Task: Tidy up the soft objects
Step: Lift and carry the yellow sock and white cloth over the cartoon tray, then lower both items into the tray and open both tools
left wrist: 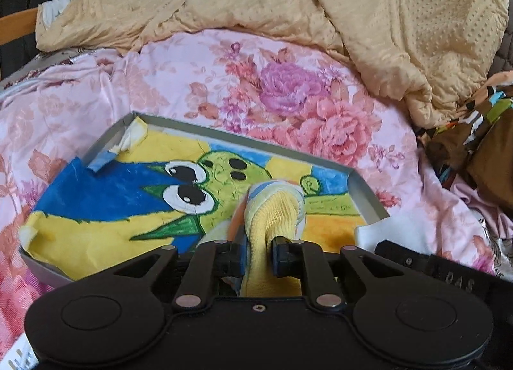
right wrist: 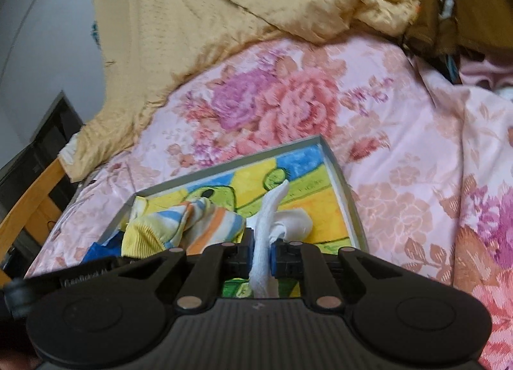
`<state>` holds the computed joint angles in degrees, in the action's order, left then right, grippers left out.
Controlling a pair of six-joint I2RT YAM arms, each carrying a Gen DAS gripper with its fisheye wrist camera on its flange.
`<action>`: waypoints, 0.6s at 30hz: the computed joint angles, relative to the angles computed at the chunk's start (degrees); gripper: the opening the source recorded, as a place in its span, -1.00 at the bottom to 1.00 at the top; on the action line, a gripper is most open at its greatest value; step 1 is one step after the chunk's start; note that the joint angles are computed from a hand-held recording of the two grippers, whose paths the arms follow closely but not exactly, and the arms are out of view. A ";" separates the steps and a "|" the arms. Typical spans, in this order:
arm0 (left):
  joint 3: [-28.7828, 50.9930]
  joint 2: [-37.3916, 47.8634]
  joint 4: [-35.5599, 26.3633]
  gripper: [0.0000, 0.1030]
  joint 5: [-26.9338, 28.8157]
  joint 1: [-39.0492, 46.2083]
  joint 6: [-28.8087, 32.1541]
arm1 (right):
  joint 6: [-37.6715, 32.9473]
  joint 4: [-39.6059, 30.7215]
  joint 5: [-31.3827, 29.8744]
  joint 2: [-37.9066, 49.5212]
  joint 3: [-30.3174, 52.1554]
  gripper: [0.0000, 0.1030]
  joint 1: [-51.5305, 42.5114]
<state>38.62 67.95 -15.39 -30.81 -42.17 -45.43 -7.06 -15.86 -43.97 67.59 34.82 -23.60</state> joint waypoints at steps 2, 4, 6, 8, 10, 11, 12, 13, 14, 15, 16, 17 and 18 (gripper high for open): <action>-0.09 1.12 0.88 -0.67 0.54 -0.19 0.61 | 0.27 -0.41 0.46 0.90 0.56 -0.72 0.18; 0.24 2.52 1.51 -0.62 0.34 -0.82 0.80 | 0.18 -1.08 1.12 1.37 1.03 -0.66 0.46; 0.38 3.32 2.11 -0.57 0.07 -1.35 0.97 | -0.54 -1.95 1.15 1.76 1.51 -0.52 0.49; 0.42 3.54 2.35 -0.44 0.05 -1.82 1.33 | -1.10 -2.61 0.56 2.11 1.94 -0.35 0.36; 0.43 3.35 2.25 -0.34 -0.40 -2.34 1.48 | -1.79 -3.45 -0.03 2.34 2.33 -0.21 0.17; 0.51 3.23 2.10 -0.24 -0.53 -2.51 1.36 | -1.96 -3.77 -0.15 2.32 2.45 -0.17 0.06; 0.46 2.88 1.84 -0.15 -0.76 -2.85 0.98 | -2.21 -4.06 -0.39 2.26 2.55 -0.11 -0.13; 0.40 2.45 1.49 -0.11 -0.76 -3.04 0.47 | -2.44 -4.40 -0.58 2.16 2.73 -0.06 -0.30; 0.30 2.00 1.20 -0.09 -0.62 -3.20 -0.17 | -2.71 -4.85 -0.85 1.94 2.86 -0.03 -0.57; 0.13 1.47 0.82 -0.08 -0.70 -3.46 -0.92 | -2.99 -5.42 -1.33 1.70 3.07 0.04 -0.95; 0.05 0.95 0.22 -0.06 -0.93 -3.78 -1.58 | -3.30 -6.04 -1.88 1.39 3.27 0.09 -1.33; 0.01 0.34 -0.55 0.04 -1.34 -4.17 -2.17 | -3.67 -6.85 -2.45 0.93 3.59 0.12 -1.77; 0.06 -0.20 -1.40 0.14 -2.18 -4.78 -2.80 | -4.04 -7.59 -2.93 0.40 3.86 0.19 -2.13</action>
<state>38.68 67.75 -16.79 -33.00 -46.94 -48.23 -11.10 -23.45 -46.90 67.99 38.67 -25.73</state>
